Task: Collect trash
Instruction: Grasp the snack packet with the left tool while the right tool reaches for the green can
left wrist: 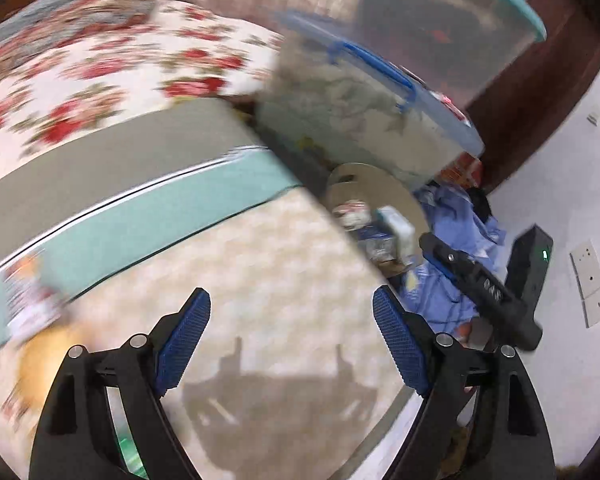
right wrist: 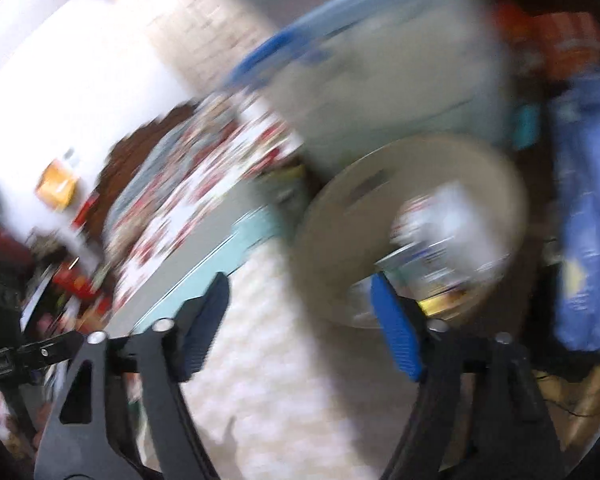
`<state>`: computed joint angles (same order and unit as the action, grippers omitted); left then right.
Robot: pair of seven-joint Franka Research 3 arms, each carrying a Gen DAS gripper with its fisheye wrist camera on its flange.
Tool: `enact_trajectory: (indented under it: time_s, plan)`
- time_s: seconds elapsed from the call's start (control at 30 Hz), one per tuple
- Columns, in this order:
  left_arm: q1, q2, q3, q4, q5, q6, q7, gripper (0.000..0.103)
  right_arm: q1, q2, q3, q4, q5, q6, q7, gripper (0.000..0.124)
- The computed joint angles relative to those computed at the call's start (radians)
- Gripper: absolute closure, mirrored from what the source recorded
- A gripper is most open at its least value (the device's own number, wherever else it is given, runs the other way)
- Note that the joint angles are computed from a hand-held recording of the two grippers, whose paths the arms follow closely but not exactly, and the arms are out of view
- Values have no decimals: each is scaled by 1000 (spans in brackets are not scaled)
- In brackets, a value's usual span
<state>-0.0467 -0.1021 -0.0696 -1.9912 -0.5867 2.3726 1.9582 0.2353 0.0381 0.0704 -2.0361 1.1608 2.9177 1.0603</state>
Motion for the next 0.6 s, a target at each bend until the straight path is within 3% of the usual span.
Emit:
enact_trajectory:
  time_s: [0.1, 0.2, 0.33, 0.47, 0.6]
  plan:
    - [49, -132, 55, -145, 31, 52, -18, 24, 21, 49, 28, 75, -13, -146, -40, 72]
    - [96, -217, 121, -237, 82, 72, -76, 25, 59, 121, 69, 171, -84, -262, -34, 74]
    - [140, -260, 217, -299, 66, 14, -122, 34, 113, 201, 111, 283, -191, -309, -5, 74]
    - [163, -288, 255, -345, 38, -14, -95, 34, 154, 273, 135, 377, -323, -373, 57, 74]
    - [174, -293, 280, -364, 0, -47, -53, 35, 167, 254, 174, 381, -364, -504, -53, 73]
